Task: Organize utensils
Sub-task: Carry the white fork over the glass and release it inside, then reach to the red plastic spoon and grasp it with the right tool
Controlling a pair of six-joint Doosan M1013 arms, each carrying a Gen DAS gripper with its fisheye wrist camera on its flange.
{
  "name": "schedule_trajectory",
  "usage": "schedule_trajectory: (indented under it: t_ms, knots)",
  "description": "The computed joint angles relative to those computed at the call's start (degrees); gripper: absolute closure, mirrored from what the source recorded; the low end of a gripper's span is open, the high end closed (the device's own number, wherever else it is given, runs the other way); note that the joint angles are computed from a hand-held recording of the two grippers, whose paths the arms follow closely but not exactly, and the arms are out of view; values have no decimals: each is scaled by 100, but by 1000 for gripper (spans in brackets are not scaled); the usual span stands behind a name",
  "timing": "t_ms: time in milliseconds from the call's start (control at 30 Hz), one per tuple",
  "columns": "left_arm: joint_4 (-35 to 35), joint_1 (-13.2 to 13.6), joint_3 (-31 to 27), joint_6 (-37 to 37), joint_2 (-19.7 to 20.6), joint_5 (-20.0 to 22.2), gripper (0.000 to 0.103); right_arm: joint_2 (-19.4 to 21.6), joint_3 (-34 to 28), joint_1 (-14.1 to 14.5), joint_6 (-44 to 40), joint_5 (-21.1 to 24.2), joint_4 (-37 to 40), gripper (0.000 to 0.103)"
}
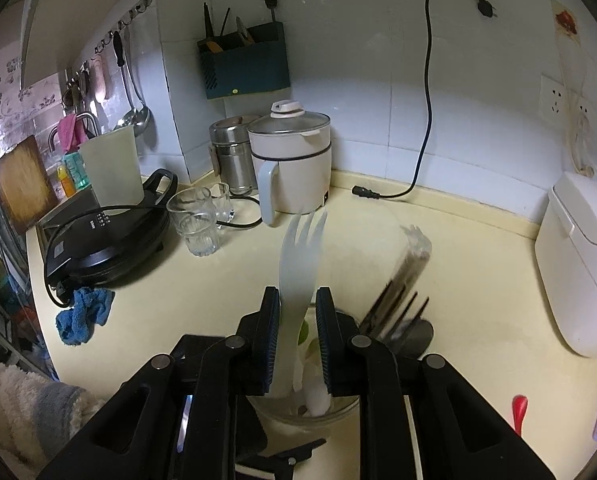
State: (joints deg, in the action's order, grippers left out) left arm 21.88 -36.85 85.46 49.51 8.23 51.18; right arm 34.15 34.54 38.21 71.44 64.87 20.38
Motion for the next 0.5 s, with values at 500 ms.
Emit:
schedule_trajectory:
  t_ms: [500]
  knots:
    - [44,-17,-32,-51,26,14,30,-624,677,-358,675,-456,-320,67]
